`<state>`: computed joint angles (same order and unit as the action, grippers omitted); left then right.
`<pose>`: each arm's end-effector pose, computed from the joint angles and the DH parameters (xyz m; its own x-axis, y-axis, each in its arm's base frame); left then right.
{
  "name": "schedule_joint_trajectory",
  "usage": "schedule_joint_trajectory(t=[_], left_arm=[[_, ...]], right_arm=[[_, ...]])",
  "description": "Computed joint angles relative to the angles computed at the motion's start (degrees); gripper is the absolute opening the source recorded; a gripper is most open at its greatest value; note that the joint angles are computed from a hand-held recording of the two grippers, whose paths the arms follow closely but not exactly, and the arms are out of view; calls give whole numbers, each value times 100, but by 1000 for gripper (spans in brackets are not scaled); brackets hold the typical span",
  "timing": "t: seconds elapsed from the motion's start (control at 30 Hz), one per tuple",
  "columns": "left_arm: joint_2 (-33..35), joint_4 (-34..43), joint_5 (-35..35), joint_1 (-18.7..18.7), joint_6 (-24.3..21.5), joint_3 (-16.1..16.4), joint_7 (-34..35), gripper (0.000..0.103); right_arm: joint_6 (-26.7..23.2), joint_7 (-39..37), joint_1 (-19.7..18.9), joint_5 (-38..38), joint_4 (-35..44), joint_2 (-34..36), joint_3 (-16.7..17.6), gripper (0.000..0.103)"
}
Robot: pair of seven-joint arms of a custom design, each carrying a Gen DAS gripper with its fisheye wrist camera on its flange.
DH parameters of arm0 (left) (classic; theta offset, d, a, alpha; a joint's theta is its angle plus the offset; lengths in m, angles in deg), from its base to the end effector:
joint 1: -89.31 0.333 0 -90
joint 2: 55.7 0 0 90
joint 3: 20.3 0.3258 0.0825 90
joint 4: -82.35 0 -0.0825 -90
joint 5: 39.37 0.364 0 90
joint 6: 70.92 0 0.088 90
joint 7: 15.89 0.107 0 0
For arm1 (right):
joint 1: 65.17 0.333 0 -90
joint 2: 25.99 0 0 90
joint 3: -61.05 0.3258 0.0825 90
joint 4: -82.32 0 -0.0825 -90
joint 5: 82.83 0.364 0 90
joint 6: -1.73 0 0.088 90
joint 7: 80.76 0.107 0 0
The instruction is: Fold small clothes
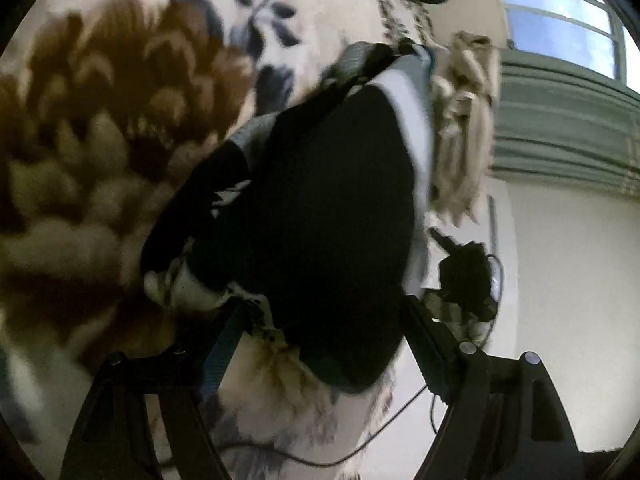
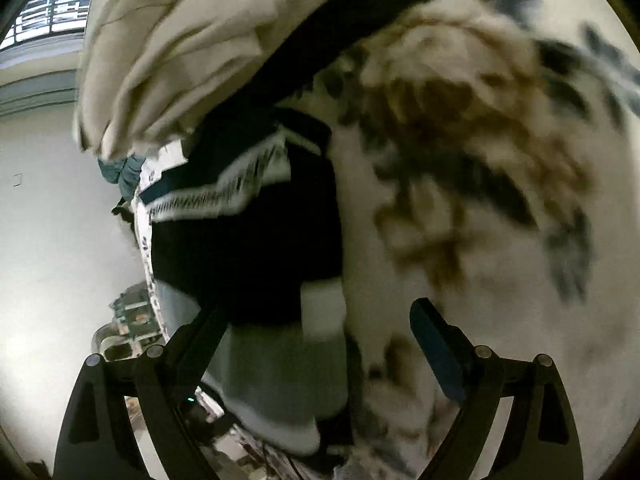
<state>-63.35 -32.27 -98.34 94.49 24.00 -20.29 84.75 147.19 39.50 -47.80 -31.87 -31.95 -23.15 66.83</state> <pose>0.4940 -0.0404 0.5624 0.1143 -0.5119 0.8514 -0.9934 -0.0672 0.0929 0.5431 0.2212 0.5057 -0.5386 -0.4675 -0.7010 -0.7663 0.6177 0.1769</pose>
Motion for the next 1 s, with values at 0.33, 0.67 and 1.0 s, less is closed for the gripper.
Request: schedule_joint_trajectory(t=[0.33,0.67,1.0], left_arm=[[-616,-782,-199,-435,2067,-264,-807,83],[25,331,-154,-446,1315,65,-473,32],[1222,2413,1265,66,-1711,-384,453,36]], right_arm=[[-266,-2131,-498,1549,1115,1208,264,93],[992,-1326,44,1172,-97,0,329,15],[2254,5372,271,-1170,-2864,-3033,2515,15]])
